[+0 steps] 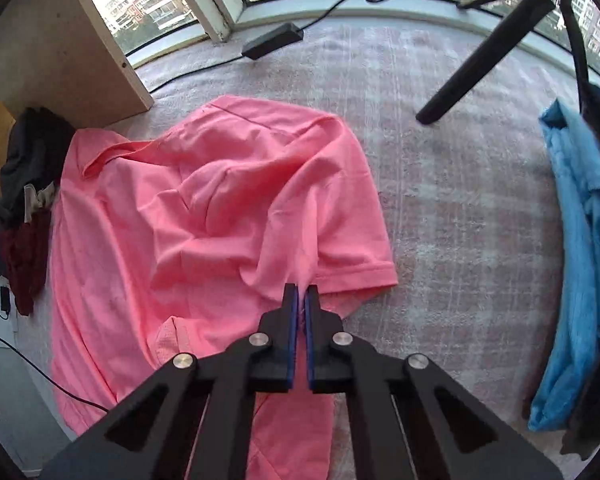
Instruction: Fold clothes
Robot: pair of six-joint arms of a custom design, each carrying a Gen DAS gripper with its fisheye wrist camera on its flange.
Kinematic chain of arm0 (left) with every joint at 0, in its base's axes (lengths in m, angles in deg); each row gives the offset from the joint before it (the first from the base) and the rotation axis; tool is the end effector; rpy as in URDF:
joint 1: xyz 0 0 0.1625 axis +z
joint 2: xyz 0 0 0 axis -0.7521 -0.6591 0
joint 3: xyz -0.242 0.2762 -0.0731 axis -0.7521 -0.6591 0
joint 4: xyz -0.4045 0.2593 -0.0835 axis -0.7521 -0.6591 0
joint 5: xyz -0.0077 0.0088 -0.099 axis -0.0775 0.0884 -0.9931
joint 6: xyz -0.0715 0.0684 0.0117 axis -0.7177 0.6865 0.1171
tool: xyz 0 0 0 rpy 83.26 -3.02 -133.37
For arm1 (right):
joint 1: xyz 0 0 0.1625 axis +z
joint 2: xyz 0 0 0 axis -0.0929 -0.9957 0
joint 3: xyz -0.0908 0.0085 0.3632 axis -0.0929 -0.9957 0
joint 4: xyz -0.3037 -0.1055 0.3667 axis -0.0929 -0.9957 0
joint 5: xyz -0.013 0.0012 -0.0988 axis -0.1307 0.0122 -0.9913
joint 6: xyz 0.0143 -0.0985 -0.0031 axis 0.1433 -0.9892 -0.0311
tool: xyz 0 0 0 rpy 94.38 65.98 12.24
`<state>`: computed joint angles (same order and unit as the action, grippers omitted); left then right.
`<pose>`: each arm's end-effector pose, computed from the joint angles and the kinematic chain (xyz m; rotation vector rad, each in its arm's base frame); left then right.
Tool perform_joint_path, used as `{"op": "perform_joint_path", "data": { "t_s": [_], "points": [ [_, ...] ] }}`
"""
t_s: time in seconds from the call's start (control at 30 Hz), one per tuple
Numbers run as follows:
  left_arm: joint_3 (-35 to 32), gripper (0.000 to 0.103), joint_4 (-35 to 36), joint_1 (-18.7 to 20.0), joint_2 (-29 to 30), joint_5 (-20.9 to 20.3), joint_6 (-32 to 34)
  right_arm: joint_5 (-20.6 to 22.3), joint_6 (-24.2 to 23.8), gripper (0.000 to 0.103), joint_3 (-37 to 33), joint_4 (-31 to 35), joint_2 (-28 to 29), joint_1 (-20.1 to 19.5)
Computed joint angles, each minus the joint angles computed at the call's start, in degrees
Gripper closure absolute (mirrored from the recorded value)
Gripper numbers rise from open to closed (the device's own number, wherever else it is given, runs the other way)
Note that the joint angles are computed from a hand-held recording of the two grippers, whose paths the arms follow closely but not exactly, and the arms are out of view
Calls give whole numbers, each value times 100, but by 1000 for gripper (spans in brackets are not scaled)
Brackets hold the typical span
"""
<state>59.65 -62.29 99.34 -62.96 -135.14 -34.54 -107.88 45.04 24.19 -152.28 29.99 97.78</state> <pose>-0.3365 -0.7195 0.2965 0.3125 2.3801 -0.1962 0.1173 -0.8437 0.3540 0.2600 -2.5436 0.2788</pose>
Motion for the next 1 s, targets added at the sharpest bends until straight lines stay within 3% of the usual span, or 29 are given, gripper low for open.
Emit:
{"op": "perform_joint_path", "data": {
  "t_s": [0.13,0.17,0.23,0.37,0.4,0.47,0.53,0.63,0.8,1.0],
  "points": [
    [-71,81,20,96,149,-119,90,-427,-591,100,-121,-709,-94,240],
    [-91,81,-2,117,193,-155,141,-804,-880,100,-257,-1101,26,309],
    [-131,79,-79,163,279,-228,255,-1963,-1870,100,-615,-2271,450,448],
    [-253,75,-258,278,474,-309,464,-3006,-3036,98,-1497,-3006,1290,393],
    [-315,75,-284,324,531,-352,456,-3069,-3082,94,-1520,-3026,1339,387],
    [-445,75,-333,417,647,-441,433,-3116,-3013,73,-1431,-2990,1335,374],
    [-495,75,-325,460,706,-485,452,-2789,-2413,62,-965,-2475,946,366],
    [-398,75,-377,484,658,-602,507,-2287,-1676,61,-418,-1824,443,361],
    [553,69,-632,382,-24,-961,390,-439,-215,61,833,-330,-974,179],
    [1954,68,-544,47,-1217,-1121,-430,463,210,61,2414,-105,-2756,2]
  ]
}}
